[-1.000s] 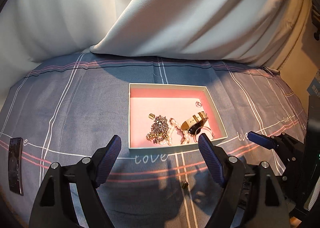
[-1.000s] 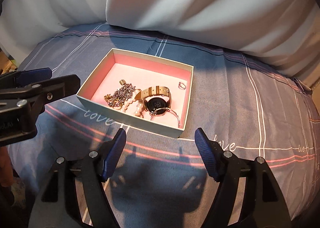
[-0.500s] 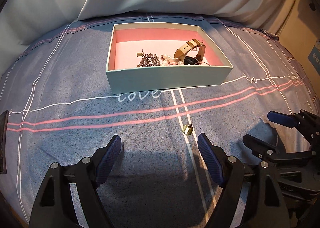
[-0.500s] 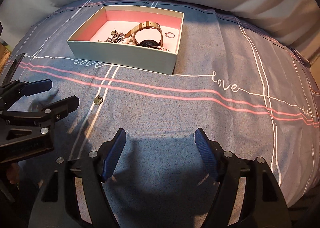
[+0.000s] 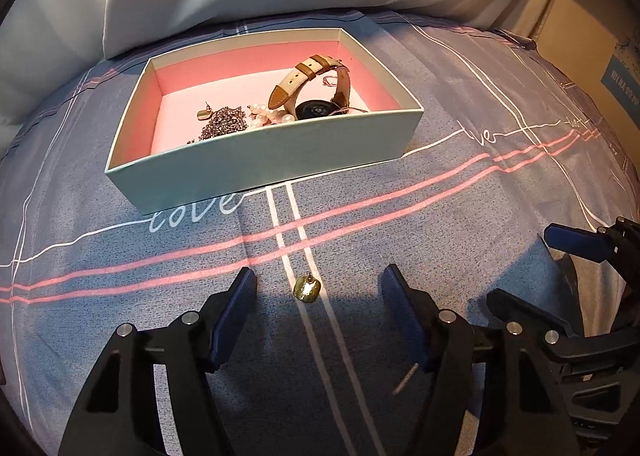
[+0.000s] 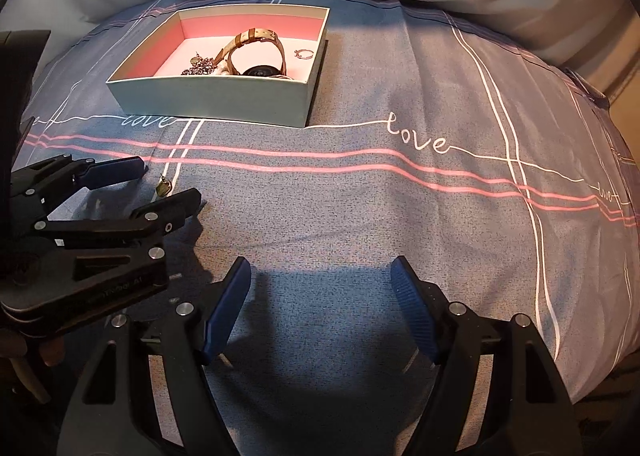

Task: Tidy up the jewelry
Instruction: 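Move the left tool to the small gold ring and close on it, then lift the small gold ring with the left tool toward the box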

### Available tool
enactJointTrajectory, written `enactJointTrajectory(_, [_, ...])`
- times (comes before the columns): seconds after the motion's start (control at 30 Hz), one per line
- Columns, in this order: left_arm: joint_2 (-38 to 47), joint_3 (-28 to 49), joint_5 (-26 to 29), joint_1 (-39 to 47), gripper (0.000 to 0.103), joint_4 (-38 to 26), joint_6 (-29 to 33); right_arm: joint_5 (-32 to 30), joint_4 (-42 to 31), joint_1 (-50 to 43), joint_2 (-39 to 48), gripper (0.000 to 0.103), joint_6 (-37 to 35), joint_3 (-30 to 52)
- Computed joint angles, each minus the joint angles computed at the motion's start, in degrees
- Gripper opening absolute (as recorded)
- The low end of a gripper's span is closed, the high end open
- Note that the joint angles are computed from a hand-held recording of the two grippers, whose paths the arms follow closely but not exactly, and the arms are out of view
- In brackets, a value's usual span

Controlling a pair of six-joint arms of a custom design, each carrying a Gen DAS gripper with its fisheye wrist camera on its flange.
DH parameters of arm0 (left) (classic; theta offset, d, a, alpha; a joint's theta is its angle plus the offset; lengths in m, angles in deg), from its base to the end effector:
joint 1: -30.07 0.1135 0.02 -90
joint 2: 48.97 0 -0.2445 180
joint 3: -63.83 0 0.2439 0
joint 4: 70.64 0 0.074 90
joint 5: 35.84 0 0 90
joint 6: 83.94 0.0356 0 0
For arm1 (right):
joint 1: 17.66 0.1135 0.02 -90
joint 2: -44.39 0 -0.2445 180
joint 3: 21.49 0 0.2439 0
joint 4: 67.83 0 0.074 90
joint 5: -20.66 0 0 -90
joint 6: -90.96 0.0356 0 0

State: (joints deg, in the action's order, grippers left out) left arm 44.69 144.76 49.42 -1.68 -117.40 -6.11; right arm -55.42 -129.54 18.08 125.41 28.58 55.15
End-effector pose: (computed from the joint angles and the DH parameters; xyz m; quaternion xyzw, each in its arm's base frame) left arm 0.2814 -0.1707 0.2094 0.1532 0.9518 -0.0613 0.2587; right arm 0.2234 0.1502 0.2371 -0.0437 0.9704 0.0071 0.2372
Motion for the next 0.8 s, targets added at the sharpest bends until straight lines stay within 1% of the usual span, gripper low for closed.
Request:
enactJointTrajectory(0.03, [0.34,0.00,-0.40,-0.21,0.059,0.32,-0.11,-0.16,0.08,-0.11,0.04,0.073,0.01,-0.08])
enactJointTrajectory(0.07, [0.41,-0.25,-0.66,-0.33,0.052,0.74,-0.09,-0.23,0.12,-0.14,0.22,0.073,0.04,-0.07])
enactJointTrajectory(0.13, [0.33,-1.02,-1.65,-0.53,0.046,1.68,0.39,-0.68,0.53,-0.21,0.70,0.073,-0.12,-0.10])
enactJointTrajectory(0.2, [0.03,-1.60,-2.37,-0.23,0.028,2.29,0.57,-1.07,0.97,-0.10,1.69,0.073,-0.25,0.34])
enactJointTrajectory(0.23, [-0.06,-1.70,-2.45,0.17,0.022,2.38,0.61,-1.39,1.35,0.01,2.30,0.073,-0.41,0.69])
enactJointTrajectory(0.27, [-0.10,-1.64,-2.57,0.74,0.012,2.25,0.57,-1.86,1.80,0.06,2.94,0.073,-0.69,1.06])
enactJointTrajectory(0.33, [-0.39,-1.74,-0.90,2.53,0.012,2.17,0.40,-2.35,2.63,0.52,5.00,0.073,-1.60,2.58])
enactJointTrajectory(0.6, [-2.81,-2.73,-0.14,6.00,0.012,0.25,0.03,-3.51,4.58,2.78,13.54,0.073,-3.51,9.67])
enactJointTrajectory(0.7, [-3.20,-2.90,-0.67,6.09,0.012,0.02,0.12,-3.59,5.21,3.39,14.57,0.073,-3.30,10.26])
enactJointTrajectory(0.8, [-3.14,-2.93,-0.84,5.99,0.012,0.02,0.12,-3.40,5.28,3.51,14.86,0.076,-3.17,10.48])
